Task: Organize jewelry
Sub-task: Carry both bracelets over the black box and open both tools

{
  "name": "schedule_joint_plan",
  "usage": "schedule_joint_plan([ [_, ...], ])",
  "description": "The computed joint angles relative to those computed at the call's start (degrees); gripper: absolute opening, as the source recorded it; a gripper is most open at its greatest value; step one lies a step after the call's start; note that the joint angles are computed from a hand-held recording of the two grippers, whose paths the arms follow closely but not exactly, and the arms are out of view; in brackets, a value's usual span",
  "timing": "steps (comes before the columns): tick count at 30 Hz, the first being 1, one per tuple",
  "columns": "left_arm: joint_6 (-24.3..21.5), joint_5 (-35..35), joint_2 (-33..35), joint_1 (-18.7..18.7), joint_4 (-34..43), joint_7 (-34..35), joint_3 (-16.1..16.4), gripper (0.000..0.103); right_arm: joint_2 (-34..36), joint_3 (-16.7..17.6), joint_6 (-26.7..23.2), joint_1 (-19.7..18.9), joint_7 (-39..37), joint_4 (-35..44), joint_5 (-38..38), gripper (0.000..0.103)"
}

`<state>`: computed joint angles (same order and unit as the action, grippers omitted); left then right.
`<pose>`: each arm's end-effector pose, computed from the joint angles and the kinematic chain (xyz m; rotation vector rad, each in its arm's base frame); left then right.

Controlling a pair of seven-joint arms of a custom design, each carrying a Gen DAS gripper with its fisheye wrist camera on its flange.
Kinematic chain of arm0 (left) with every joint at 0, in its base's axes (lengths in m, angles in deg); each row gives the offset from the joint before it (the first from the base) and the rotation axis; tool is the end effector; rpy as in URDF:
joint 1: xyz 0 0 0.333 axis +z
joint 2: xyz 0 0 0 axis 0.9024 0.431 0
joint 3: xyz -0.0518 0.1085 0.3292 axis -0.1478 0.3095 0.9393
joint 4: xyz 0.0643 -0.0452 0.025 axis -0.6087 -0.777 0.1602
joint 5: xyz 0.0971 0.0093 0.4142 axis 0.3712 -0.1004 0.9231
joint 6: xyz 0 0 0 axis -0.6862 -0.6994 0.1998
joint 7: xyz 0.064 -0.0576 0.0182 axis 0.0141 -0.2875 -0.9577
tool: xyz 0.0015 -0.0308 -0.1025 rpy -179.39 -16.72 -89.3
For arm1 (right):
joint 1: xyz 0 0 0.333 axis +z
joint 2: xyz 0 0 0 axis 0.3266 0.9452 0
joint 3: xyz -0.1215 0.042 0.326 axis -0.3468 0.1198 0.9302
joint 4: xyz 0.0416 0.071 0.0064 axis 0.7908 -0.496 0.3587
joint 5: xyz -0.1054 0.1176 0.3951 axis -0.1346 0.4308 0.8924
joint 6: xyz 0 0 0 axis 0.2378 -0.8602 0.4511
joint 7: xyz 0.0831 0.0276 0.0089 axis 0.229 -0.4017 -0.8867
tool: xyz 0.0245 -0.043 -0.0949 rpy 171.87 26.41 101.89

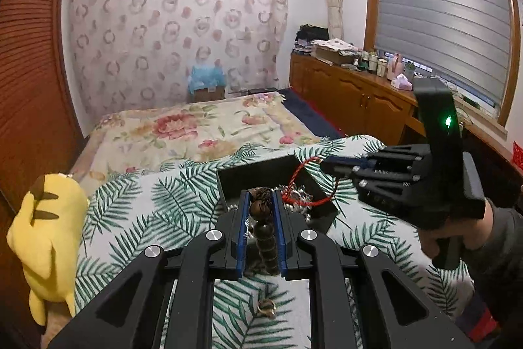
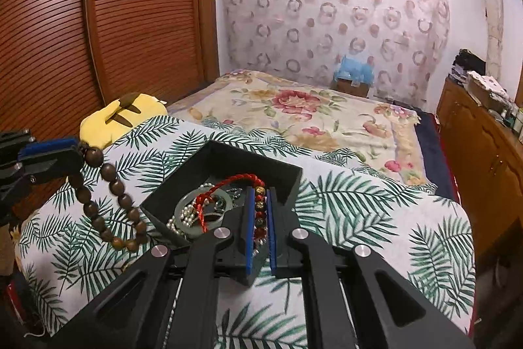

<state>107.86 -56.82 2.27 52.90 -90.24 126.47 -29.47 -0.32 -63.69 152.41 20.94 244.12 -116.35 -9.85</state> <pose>0.5051 -0.1218 0.5678 -0.7640 2.4377 -1.3254 0.4600 0.1755 0.5351 -1.5344 1.8471 -0.9037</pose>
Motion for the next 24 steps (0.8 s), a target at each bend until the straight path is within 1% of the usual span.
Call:
schedule_joint_plan([
  [2, 1.0, -0.1, 0.7, -0.2, 0.8, -0.1, -0.5, 0.013, 1.7, -0.1, 0.1, 0.1, -0.3, 1.0, -0.1, 0.008],
  [6, 2.4, 0.3, 2.5, -0.4, 2.7, -0.5, -1.3, 0.013, 4.1, -1.4, 0.8, 1.5, -1.8, 1.7, 1.1, 0.009],
  [9, 2.4, 0.8, 3.7, -0.5, 4.3, -1.4, -1.7, 0.013, 4.7, -2.4, 1.8, 2.5, -3.2, 1.6, 2.5, 0.009],
  [11, 2.7, 0.9, 4.4, -0.5, 5.1, -1.8, -2.1, 0.013, 4.9, -2.4, 1.3, 2.9, -4.2, 1.5, 3.0, 0.009],
  [12, 3.0, 0.9, 4.6, -0.5, 5.3, -1.9, -2.3, 0.013, 4.8, -2.3, 1.3, 3.0, -4.3, 1.3, 2.9, 0.014],
  [13, 3.3, 0.9, 4.9, -0.6, 5.8, -2.0, -2.5, 0.013, 4.6, -2.2, 1.4, 3.1, -4.3, 1.1, 2.8, 0.024],
  [15, 3.4, 1.3, 5.7, -0.6, 6.9, -2.9, -2.9, 0.013, 4.0, -2.1, 2.1, 2.9, -3.7, 0.5, 2.7, 0.032],
  [19, 4.4, 2.4, 7.4, -0.8, 8.5, -4.8, -4.0, 0.013, 1.9, -1.6, 2.1, 2.5, -3.4, -1.3, 3.0, 0.033],
  [21, 4.4, 3.1, 8.2, -0.9, 9.2, -6.0, -4.5, 0.013, 0.0, -1.0, 2.5, 2.0, -2.7, -3.0, 2.9, 0.033],
  [24, 5.6, 4.1, 9.4, -1.1, 9.9, -7.0, -5.4, 0.012, -3.3, -0.1, 3.0, 1.1, -1.7, -6.2, 3.8, 0.033],
])
